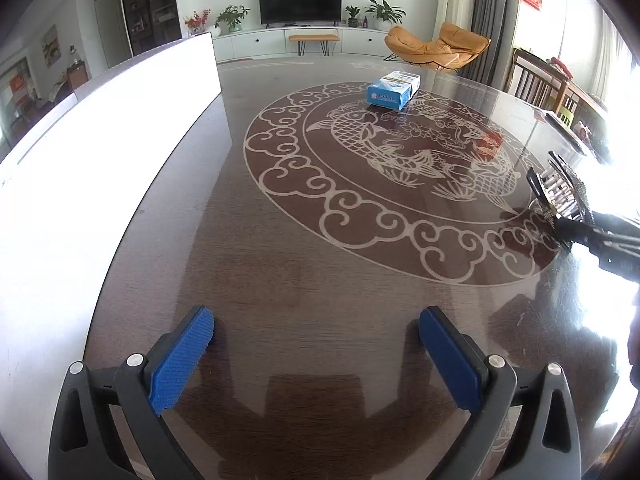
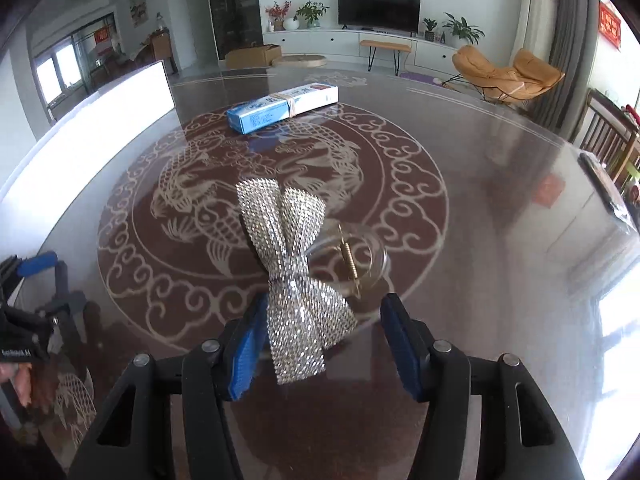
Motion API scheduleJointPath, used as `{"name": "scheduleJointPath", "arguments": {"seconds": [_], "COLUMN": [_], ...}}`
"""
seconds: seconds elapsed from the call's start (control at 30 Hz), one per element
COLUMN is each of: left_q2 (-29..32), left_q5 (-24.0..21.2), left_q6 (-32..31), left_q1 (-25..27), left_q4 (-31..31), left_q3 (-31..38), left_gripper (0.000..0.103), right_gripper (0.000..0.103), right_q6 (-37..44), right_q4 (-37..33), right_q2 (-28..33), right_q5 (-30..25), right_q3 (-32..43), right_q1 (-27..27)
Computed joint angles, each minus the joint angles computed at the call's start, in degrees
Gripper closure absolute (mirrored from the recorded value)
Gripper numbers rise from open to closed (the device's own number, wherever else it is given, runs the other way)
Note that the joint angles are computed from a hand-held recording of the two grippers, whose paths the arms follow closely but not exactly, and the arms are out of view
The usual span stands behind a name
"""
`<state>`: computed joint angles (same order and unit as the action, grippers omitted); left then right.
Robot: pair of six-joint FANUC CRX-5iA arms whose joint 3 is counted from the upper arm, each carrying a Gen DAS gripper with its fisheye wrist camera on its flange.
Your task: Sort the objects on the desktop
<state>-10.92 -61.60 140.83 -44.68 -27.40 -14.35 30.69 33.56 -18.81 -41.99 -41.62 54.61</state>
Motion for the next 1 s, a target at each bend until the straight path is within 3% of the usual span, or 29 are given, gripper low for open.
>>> {"name": "scheduleJointPath", "arguments": {"seconds": [0.17,0.2,0.27,0.47,1.0], "left_q2": [-0.01,0.00,-0.02,0.00,0.08], "left_q5": [0.00,0.01,0.03,0.02,-0.07], "left_q6": [-0.03,-0.02,0.01,0.01,0.07], "left_q1": [0.01,0.01,0.01,0.00,-0.03], "left_q4": [0.00,0.00,0.01,-0.01,-0.04], "left_q3": [0.00,-0.01,-0.03,-0.02,0.06], "left_gripper": [0.000,0.000,0.000,0.000,0.000], "right_gripper": [0.043,0.040,0.018,0.002,0.000], "right_q6": [-5.54,-6.24,-6.58,-6.25,-6.18], "right_q4": [3.71,4.19,4.13,2.50,2.04], "right_q2": [-5.46,-5.00,-3.43,-1.68,-1.56], "right_q5": [-0.95,-1.40,-2.34,-2.87,-2.93], "right_q3": [-5.29,-5.20,-4.27,-2.98,-2.89], "right_q1": [0.55,0.69,0.76,0.59,0.32]}}
